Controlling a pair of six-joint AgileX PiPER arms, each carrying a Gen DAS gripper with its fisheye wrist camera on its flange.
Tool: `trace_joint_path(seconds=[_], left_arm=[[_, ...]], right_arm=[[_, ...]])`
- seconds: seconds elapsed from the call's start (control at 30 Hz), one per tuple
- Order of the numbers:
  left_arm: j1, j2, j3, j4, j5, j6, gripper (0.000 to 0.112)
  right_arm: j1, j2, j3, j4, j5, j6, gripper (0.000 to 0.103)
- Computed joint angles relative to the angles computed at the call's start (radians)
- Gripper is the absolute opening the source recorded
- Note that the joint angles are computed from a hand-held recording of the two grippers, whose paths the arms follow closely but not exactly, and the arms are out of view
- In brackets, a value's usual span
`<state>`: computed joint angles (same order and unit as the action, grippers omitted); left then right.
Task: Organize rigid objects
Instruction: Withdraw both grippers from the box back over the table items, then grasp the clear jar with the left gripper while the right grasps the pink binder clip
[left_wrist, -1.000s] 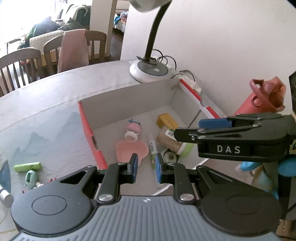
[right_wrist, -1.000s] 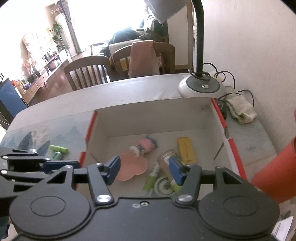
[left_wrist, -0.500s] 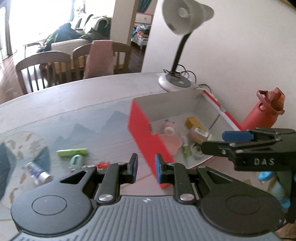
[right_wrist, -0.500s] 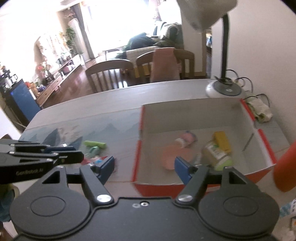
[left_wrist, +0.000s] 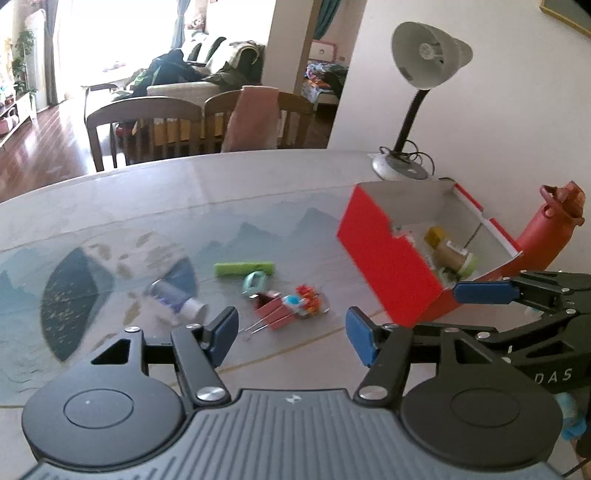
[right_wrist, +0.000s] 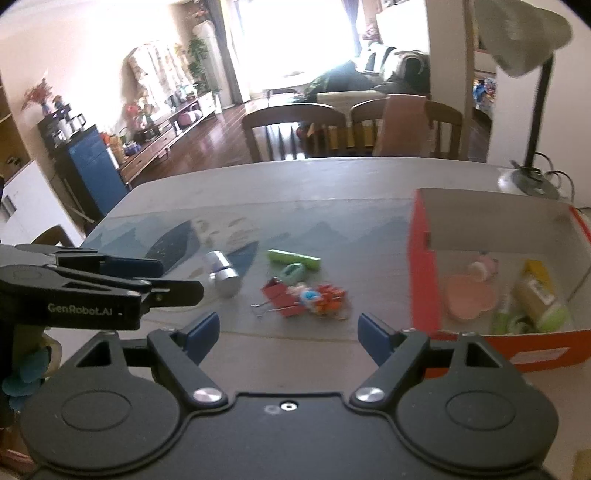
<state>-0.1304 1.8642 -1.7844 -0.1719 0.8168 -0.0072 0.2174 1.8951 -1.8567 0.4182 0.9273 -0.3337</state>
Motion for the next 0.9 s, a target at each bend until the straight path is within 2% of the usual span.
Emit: trace_joint_path(seconds=[0.07,0.13,0.2,0.27,0.33,0.4,0.57,0.63,0.67,0.9], left_arm=[[0.033,-0.022,0.045,-0.034,-0.012,0.043,0.064],[0.063,-0.039,0.085,-0.061,-0.028,0.080,0.072],[0.095,-0.046,0.113,-0.098,-0.042,0.117,0.076],[0.124,-0.042,0.127,-0.137,-0.054,0.162,0.077],[0.147,-0.029,0.132,-0.162,-0.064,0.200,0.085],[0.165,-0.015,0.139,-0.185,-0.088,0.237,0.086],[0.203,0.048,0.106,-0.223,-0.100,0.299,0.087],[0.213,0.077,0.088,-0.223,-0.107,0.312,0.100],[0.218,0.090,0.081,-0.227,-0.112,0.318,0.103],[0.234,0.218,-0.024,-0.233,-0.116,0.356,0.103]], right_arm=[[0.022,0.012,-0.008,-0.002,-0.003,0.008,0.082],[0.047,0.031,-0.023,-0.023,-0.009,0.037,0.082],[0.075,0.052,-0.041,-0.058,-0.020,0.067,0.082],[0.104,0.069,-0.053,-0.105,-0.028,0.102,0.081],[0.124,0.097,-0.082,-0.137,-0.025,0.121,0.081],[0.139,0.122,-0.101,-0.163,-0.025,0.135,0.080],[0.161,0.192,-0.172,-0.222,-0.010,0.175,0.080],[0.168,0.230,-0.218,-0.248,0.005,0.196,0.079],[0.171,0.249,-0.243,-0.261,0.013,0.207,0.079],[0.194,0.389,-0.416,-0.330,0.060,0.230,0.068]])
